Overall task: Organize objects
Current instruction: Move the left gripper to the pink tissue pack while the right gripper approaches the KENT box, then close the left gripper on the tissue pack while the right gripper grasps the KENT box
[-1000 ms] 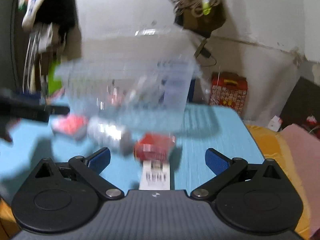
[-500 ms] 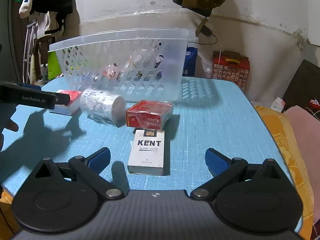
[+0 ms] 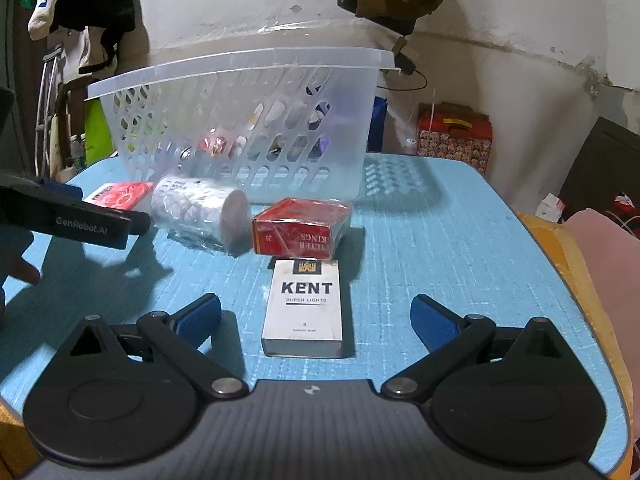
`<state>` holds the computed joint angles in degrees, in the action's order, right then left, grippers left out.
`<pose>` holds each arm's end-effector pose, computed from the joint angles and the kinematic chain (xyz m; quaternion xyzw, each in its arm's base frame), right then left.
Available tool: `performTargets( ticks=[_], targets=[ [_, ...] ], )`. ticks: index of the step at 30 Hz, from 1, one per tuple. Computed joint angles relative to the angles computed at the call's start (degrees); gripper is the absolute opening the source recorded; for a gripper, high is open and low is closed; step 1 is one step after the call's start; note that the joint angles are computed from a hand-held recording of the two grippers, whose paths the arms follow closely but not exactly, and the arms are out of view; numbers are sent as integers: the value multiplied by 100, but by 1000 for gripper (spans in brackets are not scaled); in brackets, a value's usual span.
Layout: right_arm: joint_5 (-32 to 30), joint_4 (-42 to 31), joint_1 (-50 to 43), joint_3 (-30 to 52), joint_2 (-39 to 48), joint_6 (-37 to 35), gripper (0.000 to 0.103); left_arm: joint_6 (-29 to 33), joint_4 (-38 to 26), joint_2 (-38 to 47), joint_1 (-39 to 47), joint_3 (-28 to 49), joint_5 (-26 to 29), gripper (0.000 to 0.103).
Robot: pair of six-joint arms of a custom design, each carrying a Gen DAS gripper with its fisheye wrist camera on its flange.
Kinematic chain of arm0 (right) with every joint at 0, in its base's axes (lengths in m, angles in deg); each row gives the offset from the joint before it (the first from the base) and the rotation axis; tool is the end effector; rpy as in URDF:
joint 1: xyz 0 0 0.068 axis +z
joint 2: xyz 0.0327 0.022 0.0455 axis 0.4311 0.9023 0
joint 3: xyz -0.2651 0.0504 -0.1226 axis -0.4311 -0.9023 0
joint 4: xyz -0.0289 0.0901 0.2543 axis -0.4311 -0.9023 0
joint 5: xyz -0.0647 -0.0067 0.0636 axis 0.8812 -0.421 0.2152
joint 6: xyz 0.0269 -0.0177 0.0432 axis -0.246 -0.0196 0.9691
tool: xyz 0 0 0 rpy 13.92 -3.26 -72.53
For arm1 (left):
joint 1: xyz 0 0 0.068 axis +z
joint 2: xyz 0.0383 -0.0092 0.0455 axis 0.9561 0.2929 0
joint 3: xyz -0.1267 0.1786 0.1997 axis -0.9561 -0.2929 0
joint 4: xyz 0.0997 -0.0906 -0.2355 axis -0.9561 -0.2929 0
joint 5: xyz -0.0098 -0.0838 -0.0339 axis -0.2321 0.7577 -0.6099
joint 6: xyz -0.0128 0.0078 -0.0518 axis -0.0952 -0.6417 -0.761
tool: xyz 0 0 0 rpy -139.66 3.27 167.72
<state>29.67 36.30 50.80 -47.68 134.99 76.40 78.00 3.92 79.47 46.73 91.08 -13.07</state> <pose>0.2303 0.0852 0.0565 0.1521 0.8688 -0.0890 0.4628 0.3820 -0.1905 0.0813 0.3115 0.8382 -0.0759 0.4411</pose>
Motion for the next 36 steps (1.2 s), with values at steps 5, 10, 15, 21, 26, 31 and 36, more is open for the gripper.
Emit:
performTargets(
  ticks=[5, 10, 15, 21, 26, 31, 36],
  targets=[
    [-8, -58, -14, 29, -33, -7, 103, -142, -225, -20, 60, 85, 137, 103],
    [-14, -65, -39, 30, -47, -17, 103, -223, -464, 29, 153, 267, 313, 103],
    [14, -111, -34, 50, -53, 6, 103, -245, -620, 112, 231, 419, 520, 103],
    [-40, -125, -46, 49, -77, -33, 103, -377, -868, 183, 339, 591, 779, 103],
    [-144, -14, -74, 43, -80, -180, 96, -412, -861, 217, 305, 632, 721, 103],
    [-297, 29, -96, 8, -165, -340, 80, -373, -675, 150, 264, 474, 703, 95],
    [-399, 191, -109, -60, -156, -499, 73, -227, -374, 86, 302, 249, 960, 81]
  ],
)
